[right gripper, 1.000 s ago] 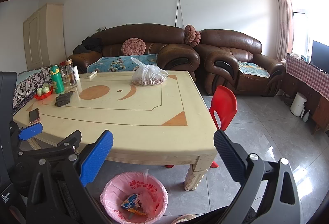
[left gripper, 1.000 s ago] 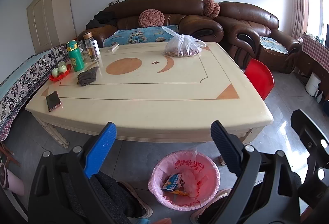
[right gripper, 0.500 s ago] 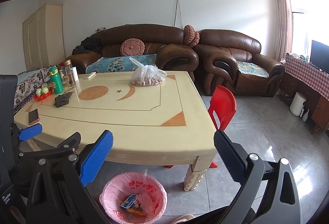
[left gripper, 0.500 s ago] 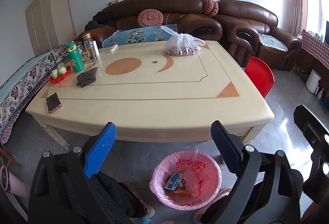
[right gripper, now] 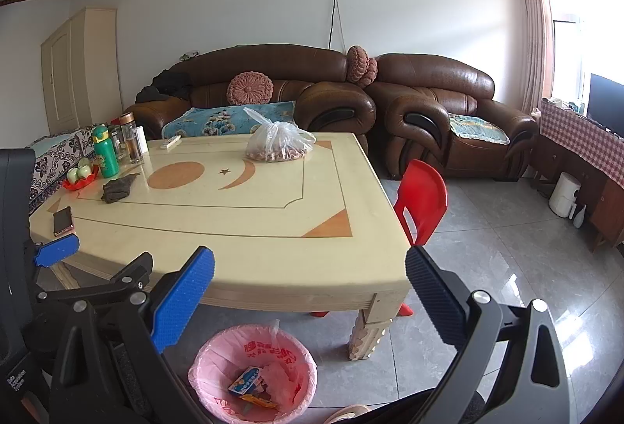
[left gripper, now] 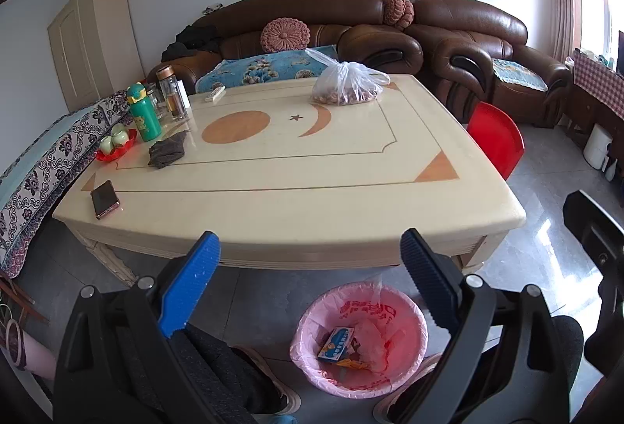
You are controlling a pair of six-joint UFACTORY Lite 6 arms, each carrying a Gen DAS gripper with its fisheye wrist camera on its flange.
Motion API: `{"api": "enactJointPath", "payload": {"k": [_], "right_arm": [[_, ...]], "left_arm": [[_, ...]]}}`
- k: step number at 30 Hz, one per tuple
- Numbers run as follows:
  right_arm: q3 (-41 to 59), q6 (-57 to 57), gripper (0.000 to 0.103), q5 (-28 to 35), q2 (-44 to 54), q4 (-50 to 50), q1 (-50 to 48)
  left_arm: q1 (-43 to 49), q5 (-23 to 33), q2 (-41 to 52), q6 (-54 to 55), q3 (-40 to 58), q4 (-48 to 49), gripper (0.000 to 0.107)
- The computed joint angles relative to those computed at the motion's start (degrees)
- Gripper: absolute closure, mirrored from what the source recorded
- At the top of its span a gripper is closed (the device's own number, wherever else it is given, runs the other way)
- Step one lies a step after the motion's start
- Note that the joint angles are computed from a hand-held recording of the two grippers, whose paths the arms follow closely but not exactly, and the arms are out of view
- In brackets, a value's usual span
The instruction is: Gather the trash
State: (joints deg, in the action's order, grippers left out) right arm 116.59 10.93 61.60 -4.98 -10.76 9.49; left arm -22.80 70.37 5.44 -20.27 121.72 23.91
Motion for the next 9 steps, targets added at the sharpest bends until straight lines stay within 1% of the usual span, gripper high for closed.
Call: {"api": "enactJointPath", "payload": {"k": [3, 9], "right_arm": [[0.0, -0.2, 0.007, 0.0, 0.0, 0.3, -0.2], [-0.7, 0.3, 0.007, -0.2, -0.4, 0.0, 0.1]], "left_arm": [[0.5, 0.9, 0.7, 0.2, 1.1, -0.7, 0.016], [1.2, 0.8, 0.6, 0.3, 0.7, -0.9, 0.016]]}}
